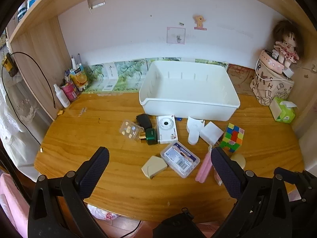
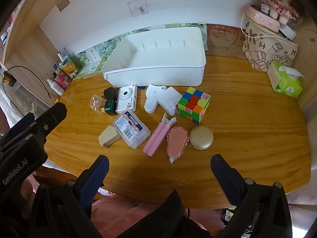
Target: Organize rigid objects
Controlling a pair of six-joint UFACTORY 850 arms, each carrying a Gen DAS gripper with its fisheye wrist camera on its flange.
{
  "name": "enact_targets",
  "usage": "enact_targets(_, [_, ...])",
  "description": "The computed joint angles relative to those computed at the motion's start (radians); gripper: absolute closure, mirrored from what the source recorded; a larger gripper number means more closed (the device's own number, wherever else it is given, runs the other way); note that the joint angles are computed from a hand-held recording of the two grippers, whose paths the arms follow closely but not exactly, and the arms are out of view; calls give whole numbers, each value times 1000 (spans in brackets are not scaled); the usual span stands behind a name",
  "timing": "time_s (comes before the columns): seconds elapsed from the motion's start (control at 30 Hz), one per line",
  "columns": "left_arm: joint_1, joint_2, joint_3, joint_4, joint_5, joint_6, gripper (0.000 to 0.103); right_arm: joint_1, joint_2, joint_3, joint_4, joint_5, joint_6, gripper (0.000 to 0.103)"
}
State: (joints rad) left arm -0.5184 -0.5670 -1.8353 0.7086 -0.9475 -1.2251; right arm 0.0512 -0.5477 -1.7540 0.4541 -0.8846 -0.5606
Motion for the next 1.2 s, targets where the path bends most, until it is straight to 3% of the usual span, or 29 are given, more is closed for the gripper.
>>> enact_targets(0.53, [7, 80, 125, -29, 59, -80, 1, 9, 17, 31, -6, -48, 4, 0])
enact_targets(0.7, [21, 98, 155, -59, 64, -114, 1, 6, -14, -2, -15, -100, 41, 0])
enact_targets(1.03, [97, 45, 131, -357, 29, 34, 1, -7, -90, -66, -15, -209, 151, 1])
enact_targets(1.2, [152, -7, 106, -566, 7, 145, 1, -14, -179, -151, -25, -319, 247, 13])
